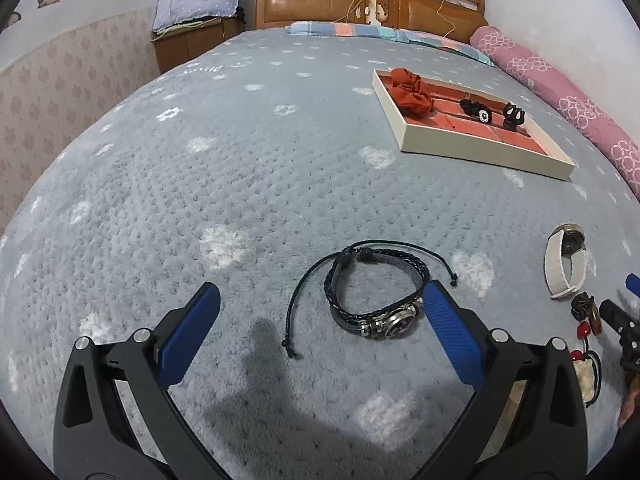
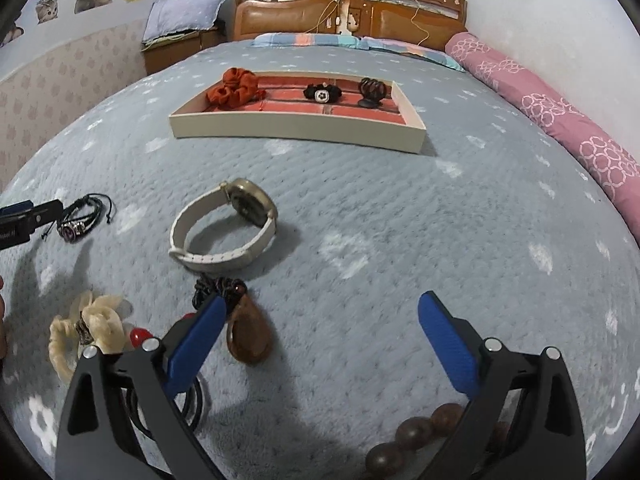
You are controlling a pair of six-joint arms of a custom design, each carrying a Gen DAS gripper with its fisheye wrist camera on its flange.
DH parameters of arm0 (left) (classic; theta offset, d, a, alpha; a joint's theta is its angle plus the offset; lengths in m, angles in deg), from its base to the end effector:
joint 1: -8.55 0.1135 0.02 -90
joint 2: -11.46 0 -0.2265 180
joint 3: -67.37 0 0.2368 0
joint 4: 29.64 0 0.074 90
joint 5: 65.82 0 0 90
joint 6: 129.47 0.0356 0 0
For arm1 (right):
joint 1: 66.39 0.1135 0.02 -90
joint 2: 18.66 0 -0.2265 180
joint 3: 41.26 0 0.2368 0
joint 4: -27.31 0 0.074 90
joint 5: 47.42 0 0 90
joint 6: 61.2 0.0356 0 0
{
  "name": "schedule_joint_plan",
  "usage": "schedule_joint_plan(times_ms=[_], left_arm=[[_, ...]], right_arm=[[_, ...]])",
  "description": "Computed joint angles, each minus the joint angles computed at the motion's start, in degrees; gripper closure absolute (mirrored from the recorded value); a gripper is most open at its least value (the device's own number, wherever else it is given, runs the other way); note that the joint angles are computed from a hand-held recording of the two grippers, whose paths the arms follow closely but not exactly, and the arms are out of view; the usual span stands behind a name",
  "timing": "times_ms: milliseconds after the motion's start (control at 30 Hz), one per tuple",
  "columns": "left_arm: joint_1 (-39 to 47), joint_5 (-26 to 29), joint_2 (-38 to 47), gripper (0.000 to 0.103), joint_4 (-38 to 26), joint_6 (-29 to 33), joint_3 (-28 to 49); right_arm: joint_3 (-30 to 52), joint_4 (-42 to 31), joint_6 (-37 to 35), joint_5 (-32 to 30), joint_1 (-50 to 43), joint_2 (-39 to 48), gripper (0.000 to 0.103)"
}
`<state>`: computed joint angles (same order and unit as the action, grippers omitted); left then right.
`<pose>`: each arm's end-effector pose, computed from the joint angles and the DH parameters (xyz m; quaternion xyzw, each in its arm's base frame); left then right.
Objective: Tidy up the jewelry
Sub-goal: 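Move the right tool to the brown teardrop pendant while the left tool approaches the black braided bracelet, then close the right tool on the teardrop pendant while the left tool grips the braided bracelet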
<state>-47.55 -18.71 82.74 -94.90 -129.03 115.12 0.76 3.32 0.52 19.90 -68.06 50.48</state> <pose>0.1130 -0.1247 0.1334 -0.2716 0.8902 0.0985 0.3522 0.2175 0.0074 0.1340 -0.2765 0.8847 0.0948 0.3632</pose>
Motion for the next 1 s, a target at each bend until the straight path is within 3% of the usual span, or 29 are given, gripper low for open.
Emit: schedule_joint_plan(times_ms=[300, 400, 500, 1000], left_arm=[[5.77, 2.94, -1.77, 0.005, 9.85, 9.91, -3.38], [8.81, 5.09, -2.81, 0.006, 13.98, 14.05, -4.87], [10.22, 7.06, -3.93, 0.013, 17.63, 16.82, -6.63], [13.02, 10.24, -1.32, 0.015, 20.88, 20.85, -6.23]], right_arm=[[-0.47, -0.28, -1.28, 0.59, 0.42, 1.89, 0.021], [0.7, -0.95, -1.62, 0.72, 1.05, 4.13, 0.033], [1.63, -1.51, -1.86, -0.73, 0.35, 5.6, 0.037], [2.31, -2.33, -3.09, -2.63, 1.24, 6.06, 0.076]])
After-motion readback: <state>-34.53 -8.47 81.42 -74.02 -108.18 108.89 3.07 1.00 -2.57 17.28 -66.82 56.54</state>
